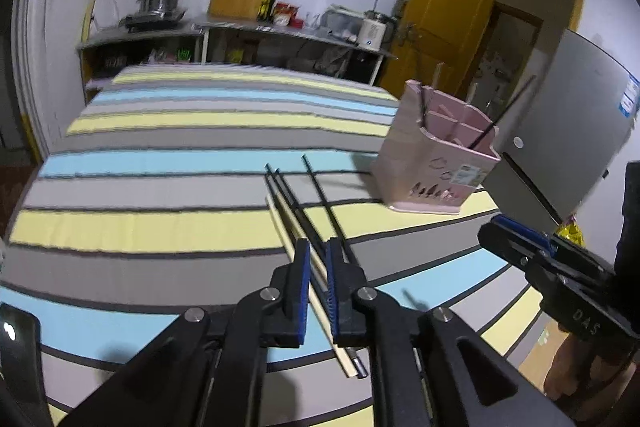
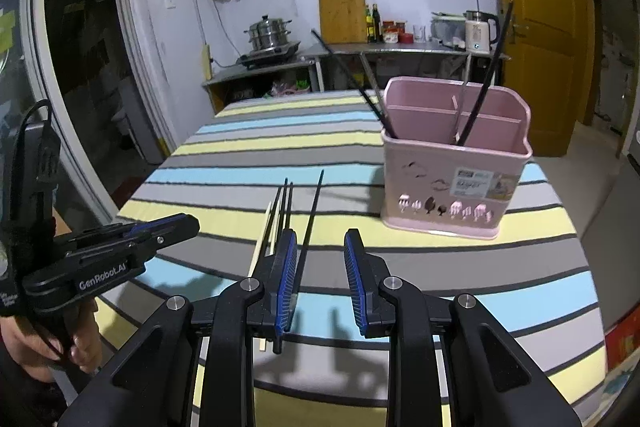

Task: Organize utensils
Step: 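Move the open right gripper back to the chopstick pile, then grasp a black chopstick from the pile with the right gripper and lift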

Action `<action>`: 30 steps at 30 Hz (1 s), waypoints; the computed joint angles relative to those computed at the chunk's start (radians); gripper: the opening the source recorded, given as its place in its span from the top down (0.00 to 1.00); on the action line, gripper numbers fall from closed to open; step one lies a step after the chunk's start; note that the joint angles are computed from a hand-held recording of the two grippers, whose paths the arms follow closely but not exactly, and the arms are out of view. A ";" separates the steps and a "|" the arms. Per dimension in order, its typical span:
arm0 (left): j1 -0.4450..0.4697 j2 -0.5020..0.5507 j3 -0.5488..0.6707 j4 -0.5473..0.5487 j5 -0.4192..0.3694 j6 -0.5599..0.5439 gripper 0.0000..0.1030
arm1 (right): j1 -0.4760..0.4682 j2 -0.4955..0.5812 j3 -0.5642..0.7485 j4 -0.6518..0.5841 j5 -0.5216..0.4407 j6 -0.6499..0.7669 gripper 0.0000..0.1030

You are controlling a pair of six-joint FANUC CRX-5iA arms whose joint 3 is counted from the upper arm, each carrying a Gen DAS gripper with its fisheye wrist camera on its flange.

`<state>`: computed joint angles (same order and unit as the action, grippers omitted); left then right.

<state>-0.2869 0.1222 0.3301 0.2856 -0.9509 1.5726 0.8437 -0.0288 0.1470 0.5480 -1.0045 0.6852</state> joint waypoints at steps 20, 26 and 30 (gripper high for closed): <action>-0.006 0.244 0.216 -0.063 -0.136 0.138 0.89 | -0.068 0.065 0.046 -0.152 -0.008 0.079 0.75; -0.015 0.279 0.275 -0.100 -0.151 0.166 0.87 | -0.076 0.070 0.044 -0.164 -0.001 0.084 0.75; -0.034 0.295 0.316 -0.161 -0.169 0.181 0.87 | -0.080 0.079 0.051 -0.172 0.003 0.088 0.75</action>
<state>-0.3212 0.4169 0.6465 0.1246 -1.1199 1.7533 0.7641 0.0503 0.1983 0.3762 -1.0020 0.7732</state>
